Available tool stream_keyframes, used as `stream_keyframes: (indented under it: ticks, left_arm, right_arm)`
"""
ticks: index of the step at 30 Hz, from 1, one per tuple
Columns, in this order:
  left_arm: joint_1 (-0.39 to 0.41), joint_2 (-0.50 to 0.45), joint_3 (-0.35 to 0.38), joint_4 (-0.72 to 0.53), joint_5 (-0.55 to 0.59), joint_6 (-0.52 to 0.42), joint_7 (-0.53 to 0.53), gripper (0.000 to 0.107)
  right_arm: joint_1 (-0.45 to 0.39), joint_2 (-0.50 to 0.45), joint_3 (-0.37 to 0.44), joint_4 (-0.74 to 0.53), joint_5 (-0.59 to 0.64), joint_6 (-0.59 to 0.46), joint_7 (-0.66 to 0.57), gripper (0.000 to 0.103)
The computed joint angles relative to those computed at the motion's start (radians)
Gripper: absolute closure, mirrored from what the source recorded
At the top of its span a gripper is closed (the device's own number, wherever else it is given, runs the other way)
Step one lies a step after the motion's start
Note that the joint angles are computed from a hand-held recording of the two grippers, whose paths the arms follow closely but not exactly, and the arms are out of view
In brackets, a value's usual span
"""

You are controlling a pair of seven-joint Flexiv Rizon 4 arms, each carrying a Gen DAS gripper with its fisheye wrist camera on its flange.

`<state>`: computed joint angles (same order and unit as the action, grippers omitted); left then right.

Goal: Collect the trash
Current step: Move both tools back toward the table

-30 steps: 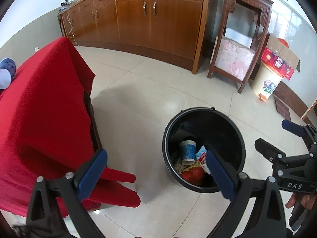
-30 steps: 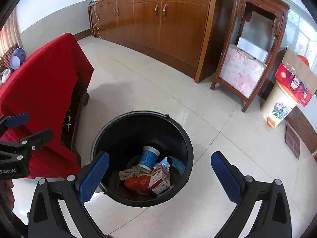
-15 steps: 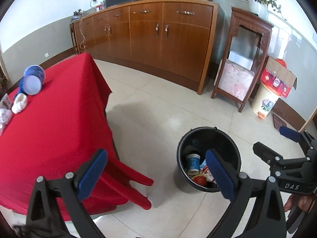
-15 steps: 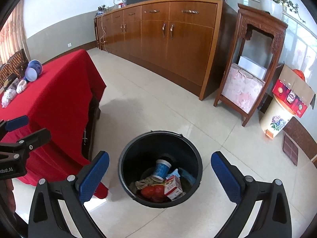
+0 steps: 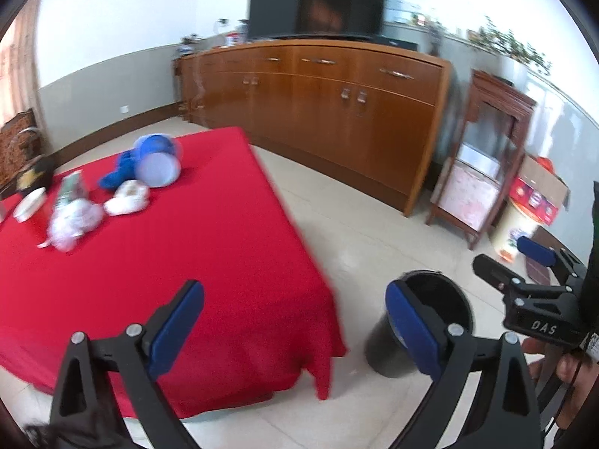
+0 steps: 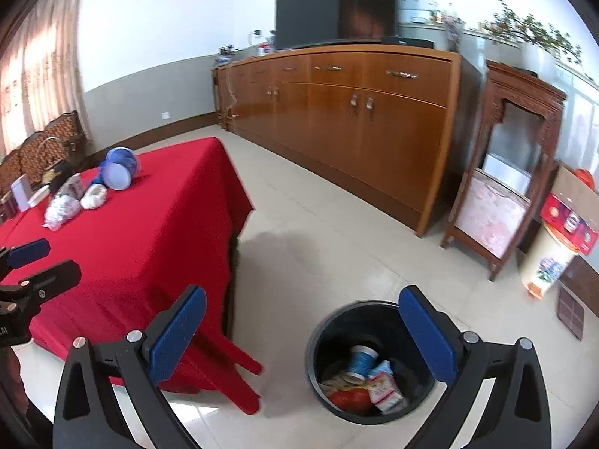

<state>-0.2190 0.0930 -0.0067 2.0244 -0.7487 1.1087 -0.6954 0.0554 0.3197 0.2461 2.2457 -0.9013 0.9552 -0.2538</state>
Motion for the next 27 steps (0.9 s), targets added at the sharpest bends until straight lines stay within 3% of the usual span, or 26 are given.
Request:
stream_keyframes:
  ticks: [3, 6, 15, 27]
  left_arm:
    - [0.031, -0.009, 0.022, -0.005, 0.014, 0.028, -0.008, 0.009]
    - [0.065, -0.022, 0.038, -0.013, 0.024, 0.061, -0.018, 0.009]
    - [0.183, -0.08, 0.072, -0.063, 0.001, 0.074, -0.017, 0.009]
    - [0.303, -0.198, 0.046, -0.168, -0.051, 0.065, 0.018, 0.014]
  right_arm:
    - [0.031, -0.059, -0.008, -0.038, 0.027, 0.06, -0.018, 0.0]
    - [0.074, -0.124, -0.002, -0.102, 0.062, 0.026, -0.056, 0.0]
    - [0.21, -0.342, -0.045, -0.305, -0.012, 0.086, -0.068, 0.0]
    - [0.376, -0.582, -0.135, -0.588, 0.055, 0.093, -0.227, 0.0]
